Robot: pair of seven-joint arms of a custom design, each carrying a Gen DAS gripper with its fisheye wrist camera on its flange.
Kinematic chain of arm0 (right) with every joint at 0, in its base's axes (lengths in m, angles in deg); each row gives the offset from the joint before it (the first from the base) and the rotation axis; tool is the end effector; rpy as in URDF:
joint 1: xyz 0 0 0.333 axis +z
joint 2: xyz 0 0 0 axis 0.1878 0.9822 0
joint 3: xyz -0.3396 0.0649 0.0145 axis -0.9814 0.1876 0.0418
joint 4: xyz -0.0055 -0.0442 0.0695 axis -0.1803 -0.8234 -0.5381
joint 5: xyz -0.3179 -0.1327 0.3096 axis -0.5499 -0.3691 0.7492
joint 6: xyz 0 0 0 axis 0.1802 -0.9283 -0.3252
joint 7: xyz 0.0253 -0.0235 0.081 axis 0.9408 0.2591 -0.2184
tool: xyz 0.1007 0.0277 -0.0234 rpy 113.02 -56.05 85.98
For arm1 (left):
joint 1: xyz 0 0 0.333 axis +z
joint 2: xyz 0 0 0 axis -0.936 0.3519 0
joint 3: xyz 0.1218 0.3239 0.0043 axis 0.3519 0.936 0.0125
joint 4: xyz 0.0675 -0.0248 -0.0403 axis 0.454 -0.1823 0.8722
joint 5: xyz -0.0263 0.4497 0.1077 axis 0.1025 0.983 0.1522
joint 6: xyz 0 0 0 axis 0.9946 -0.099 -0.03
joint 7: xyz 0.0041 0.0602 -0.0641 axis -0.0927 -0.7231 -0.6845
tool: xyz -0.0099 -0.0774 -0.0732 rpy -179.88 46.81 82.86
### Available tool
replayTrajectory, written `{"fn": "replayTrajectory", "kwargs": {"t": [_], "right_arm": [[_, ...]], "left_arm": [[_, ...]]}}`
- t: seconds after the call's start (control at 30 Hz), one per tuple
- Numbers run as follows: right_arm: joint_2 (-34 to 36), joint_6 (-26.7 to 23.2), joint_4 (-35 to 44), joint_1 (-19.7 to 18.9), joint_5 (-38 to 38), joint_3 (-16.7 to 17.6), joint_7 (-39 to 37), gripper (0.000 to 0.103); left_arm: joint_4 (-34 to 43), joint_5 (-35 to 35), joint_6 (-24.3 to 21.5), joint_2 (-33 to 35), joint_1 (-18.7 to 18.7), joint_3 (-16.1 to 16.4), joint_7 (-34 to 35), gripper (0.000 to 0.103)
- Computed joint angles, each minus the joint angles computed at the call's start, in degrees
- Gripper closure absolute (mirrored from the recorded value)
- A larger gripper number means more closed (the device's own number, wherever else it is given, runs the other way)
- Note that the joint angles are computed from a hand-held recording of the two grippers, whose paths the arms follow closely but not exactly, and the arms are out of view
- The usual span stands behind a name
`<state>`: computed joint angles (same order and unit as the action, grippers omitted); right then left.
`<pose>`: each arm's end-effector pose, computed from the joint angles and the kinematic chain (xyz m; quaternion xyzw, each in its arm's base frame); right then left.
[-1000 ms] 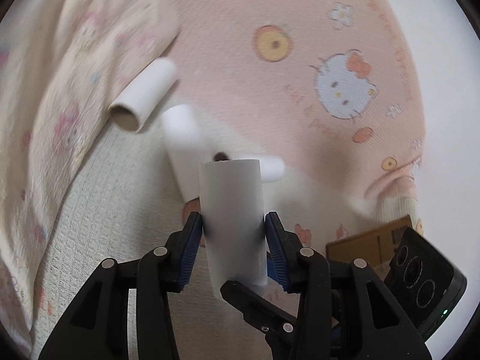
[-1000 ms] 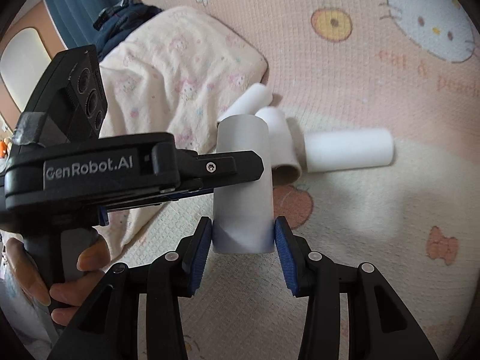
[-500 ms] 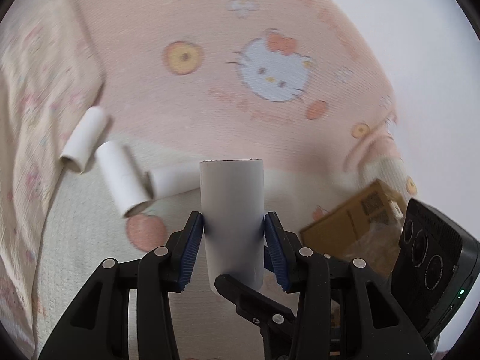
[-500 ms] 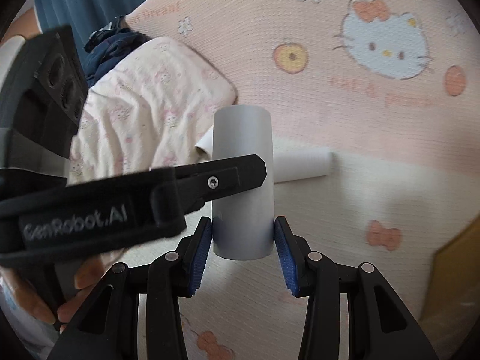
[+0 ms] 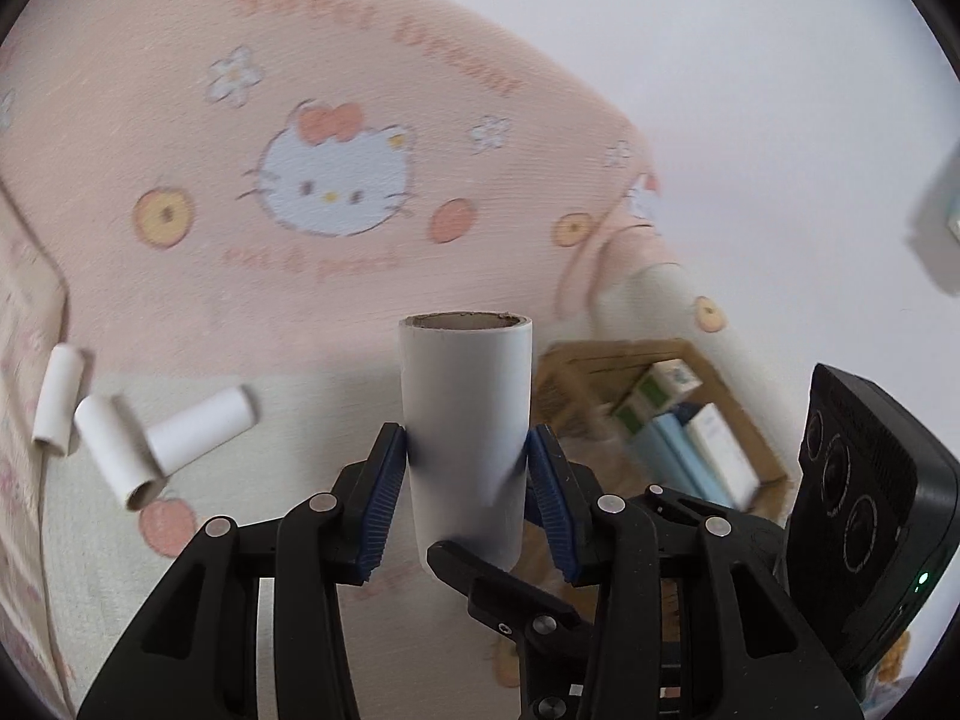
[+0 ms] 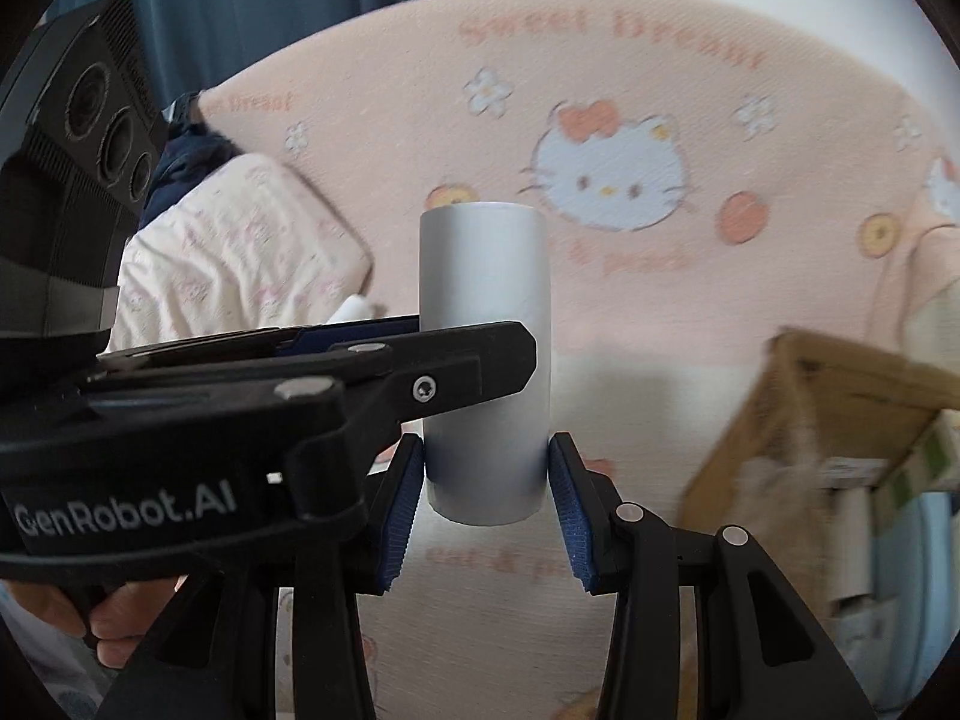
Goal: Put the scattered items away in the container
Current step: 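Lift the held tube and carry it over the cardboard box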
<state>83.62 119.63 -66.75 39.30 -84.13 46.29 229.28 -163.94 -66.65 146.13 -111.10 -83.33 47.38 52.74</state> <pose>0.4258 0.4381 0.4532 -0.6660 0.6198 -0.2091 0.3586 0.4498 -0.2331 0.4937 -0.6759 0.5761 -0.4381 0.1392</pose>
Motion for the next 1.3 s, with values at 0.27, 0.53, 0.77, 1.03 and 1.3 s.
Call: {"fn": "replayTrajectory", "kwargs": {"t": [0.27,0.53,0.77,1.03,1.3], "right_arm": [[-7.4,-4.2,-4.3,-2.3,3.1,1.2,-0.5,0.063],[-13.3,-8.1,-9.0,-5.8,11.1,2.3,-2.2,0.063],[-18.7,-7.9,-14.4,-8.5,18.3,2.4,-4.4,0.063],[-21.7,-2.8,-21.1,-5.8,38.1,-4.6,-19.9,0.063],[-20.5,-2.6,-21.9,-5.7,48.9,-6.3,-33.5,0.064]], "left_arm": [[10.0,-6.4,-5.5,5.4,-11.1,8.1,11.0,0.057],[24.5,-29.3,-16.2,15.2,-21.6,17.4,34.8,0.057],[34.9,-31.9,-24.5,22.7,-17.6,12.9,38.0,0.057],[47.9,-24.2,-39.7,33.3,-12.9,8.1,29.3,0.057],[55.3,-22.4,-48.7,40.5,-7.9,2.9,22.9,0.058]]}}
